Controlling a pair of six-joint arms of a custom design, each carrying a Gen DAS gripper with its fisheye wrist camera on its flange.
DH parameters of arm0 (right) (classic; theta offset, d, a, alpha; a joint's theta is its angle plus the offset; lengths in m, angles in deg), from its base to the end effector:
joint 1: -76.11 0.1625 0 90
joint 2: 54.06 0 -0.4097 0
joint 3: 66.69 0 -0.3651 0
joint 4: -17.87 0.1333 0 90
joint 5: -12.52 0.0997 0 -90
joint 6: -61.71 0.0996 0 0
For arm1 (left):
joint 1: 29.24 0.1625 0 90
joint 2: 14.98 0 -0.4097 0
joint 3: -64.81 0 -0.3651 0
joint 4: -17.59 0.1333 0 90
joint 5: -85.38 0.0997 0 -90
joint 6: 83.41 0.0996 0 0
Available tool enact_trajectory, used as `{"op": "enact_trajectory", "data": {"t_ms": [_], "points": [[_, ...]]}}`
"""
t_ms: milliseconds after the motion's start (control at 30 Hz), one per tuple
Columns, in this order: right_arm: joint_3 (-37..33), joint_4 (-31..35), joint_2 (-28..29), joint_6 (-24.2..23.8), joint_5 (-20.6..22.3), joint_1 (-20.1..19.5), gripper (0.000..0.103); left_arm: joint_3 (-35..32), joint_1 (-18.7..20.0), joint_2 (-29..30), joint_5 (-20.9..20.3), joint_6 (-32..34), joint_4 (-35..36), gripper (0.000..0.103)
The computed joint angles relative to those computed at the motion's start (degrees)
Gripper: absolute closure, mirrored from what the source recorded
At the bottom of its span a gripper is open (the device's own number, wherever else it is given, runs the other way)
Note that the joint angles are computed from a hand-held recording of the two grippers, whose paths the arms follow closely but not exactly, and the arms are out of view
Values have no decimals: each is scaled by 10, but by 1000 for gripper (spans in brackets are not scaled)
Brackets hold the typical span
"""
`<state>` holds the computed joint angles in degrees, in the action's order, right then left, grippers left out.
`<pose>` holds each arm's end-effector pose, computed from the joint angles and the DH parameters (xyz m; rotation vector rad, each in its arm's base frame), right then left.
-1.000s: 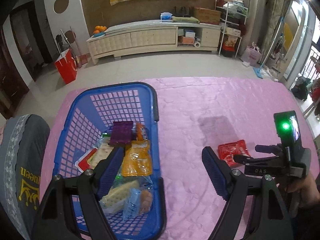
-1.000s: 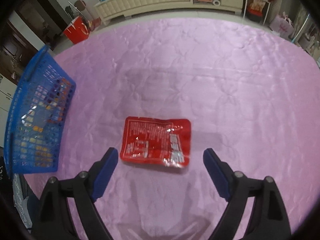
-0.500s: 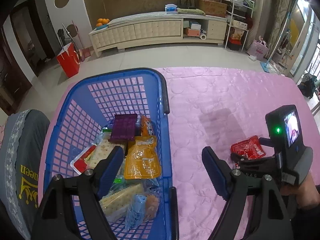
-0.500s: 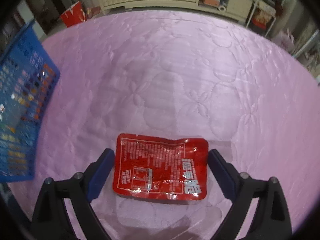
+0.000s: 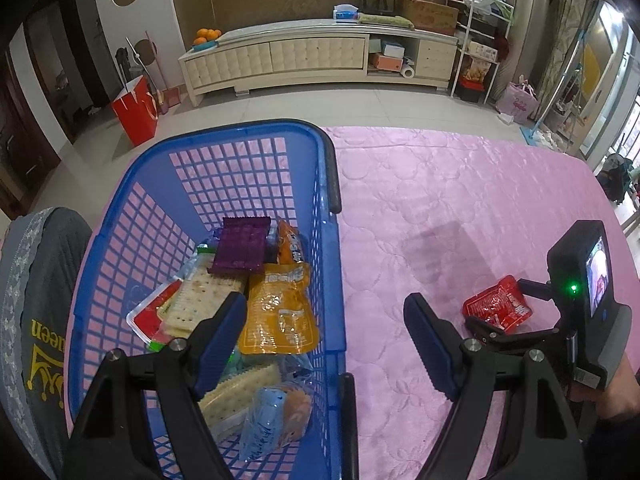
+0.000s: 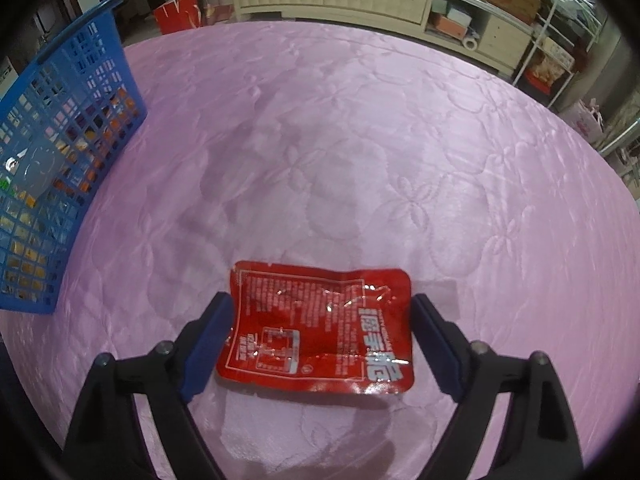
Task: Organize snacks
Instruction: 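Grasp the red spicy snack pack with the right gripper, then carry the red snack pack over the blue basket with the right gripper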
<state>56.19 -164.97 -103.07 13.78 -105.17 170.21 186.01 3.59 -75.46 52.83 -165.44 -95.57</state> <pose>0.1221 -0.4856 0.0700 1.0319 -2.3555 0.1619 -0.2408 -0.4139 0.0973 -0.0691 2.1126 -0.8211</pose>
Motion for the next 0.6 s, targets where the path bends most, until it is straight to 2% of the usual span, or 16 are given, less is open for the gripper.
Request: {"op": "enact_trajectory", "data": {"t_ms": [33, 67, 167, 233, 300, 400, 433, 600], "points": [[7, -1, -5, -4, 3, 2, 22, 1, -1, 1, 1, 1, -1, 24], [16, -3, -11, -13, 7, 4, 36, -1, -1, 3, 1, 1, 0, 24], [40, -23, -20, -17, 10, 5, 44, 1, 0, 5, 3, 8, -9, 24], [43, -5, -30, -8, 10, 12, 63, 1, 1, 6, 4, 11, -16, 24], [48, 13, -45, -1, 31, 15, 79, 1, 0, 6, 4, 14, -19, 24], [45, 75, -79, 42, 55, 16, 84, 2, -4, 5, 4, 13, -17, 24], [44, 89, -87, 48, 60, 18, 93, 3, -7, 3, 4, 12, -17, 24], [72, 93, -135, 52, 69, 49, 94, 12, -30, -15, 4, -9, 7, 24]]}}
